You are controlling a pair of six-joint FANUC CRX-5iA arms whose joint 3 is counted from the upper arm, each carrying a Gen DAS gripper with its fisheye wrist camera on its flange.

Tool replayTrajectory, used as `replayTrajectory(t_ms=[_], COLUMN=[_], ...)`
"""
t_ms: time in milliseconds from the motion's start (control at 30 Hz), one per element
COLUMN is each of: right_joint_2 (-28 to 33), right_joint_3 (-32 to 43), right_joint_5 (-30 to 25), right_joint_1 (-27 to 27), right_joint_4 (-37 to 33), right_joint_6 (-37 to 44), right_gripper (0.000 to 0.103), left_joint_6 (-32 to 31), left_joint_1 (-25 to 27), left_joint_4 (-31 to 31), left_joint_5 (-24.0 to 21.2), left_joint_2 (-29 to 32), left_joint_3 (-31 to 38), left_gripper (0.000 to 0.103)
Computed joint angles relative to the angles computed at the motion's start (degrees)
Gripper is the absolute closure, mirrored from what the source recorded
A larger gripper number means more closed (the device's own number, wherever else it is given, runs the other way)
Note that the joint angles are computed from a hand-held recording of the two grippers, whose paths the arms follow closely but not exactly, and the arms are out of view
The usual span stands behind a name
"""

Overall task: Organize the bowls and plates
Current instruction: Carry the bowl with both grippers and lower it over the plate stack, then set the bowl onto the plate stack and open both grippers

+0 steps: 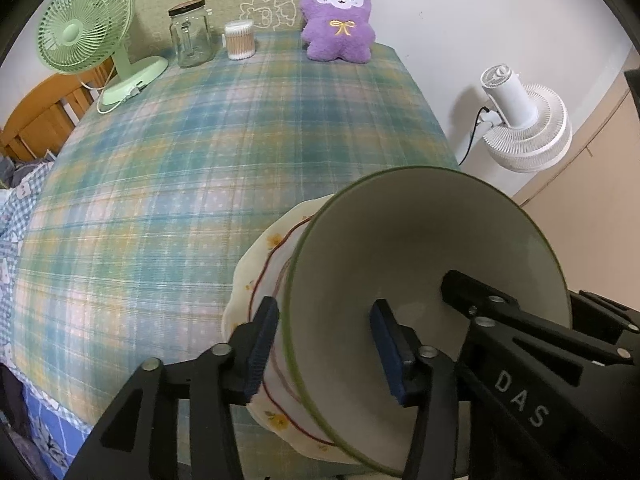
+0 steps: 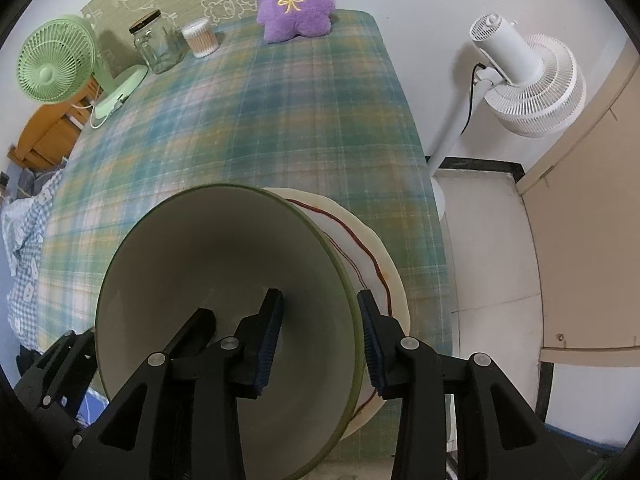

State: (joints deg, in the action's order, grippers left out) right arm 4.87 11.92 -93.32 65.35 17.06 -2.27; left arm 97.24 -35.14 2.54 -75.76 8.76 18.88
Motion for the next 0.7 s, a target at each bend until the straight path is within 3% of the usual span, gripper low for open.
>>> replayTrajectory(t_ms=[167,233,267,700], right_joint_2=[-0.01,-0.14,-0.23,1.02], right_joint_3=[0.19,0.17,0.1,2.25], right_joint_5=[-0.97,-0.78,-0.63,-3.11], right_joint_1=[0.9,1.31,1.6,4.09], right_joint_4=[0.72,1.13,1.55,7.23], right_joint_6=[-0.62,-0.87,-0.95,-2.59], right_gripper=[0.061,0.041,0.038,0.027], left_joint_6=[-0.39,-1.07,-1.26,-3.92], left_joint_1=[-0.04,0.01,-0.06,0.59], left_joint_4=[-0.86,-0.45,-0.53,-0.16], left_joint_5=[-0.05,0.43,0.72,4.45], left_joint_2=[-0.65,-1.19,-1.47,-4.54], left_joint_3=[-0.21,-0.77,-0.93,-2.42], left_gripper=[0.04,0.03,0.029,0.017])
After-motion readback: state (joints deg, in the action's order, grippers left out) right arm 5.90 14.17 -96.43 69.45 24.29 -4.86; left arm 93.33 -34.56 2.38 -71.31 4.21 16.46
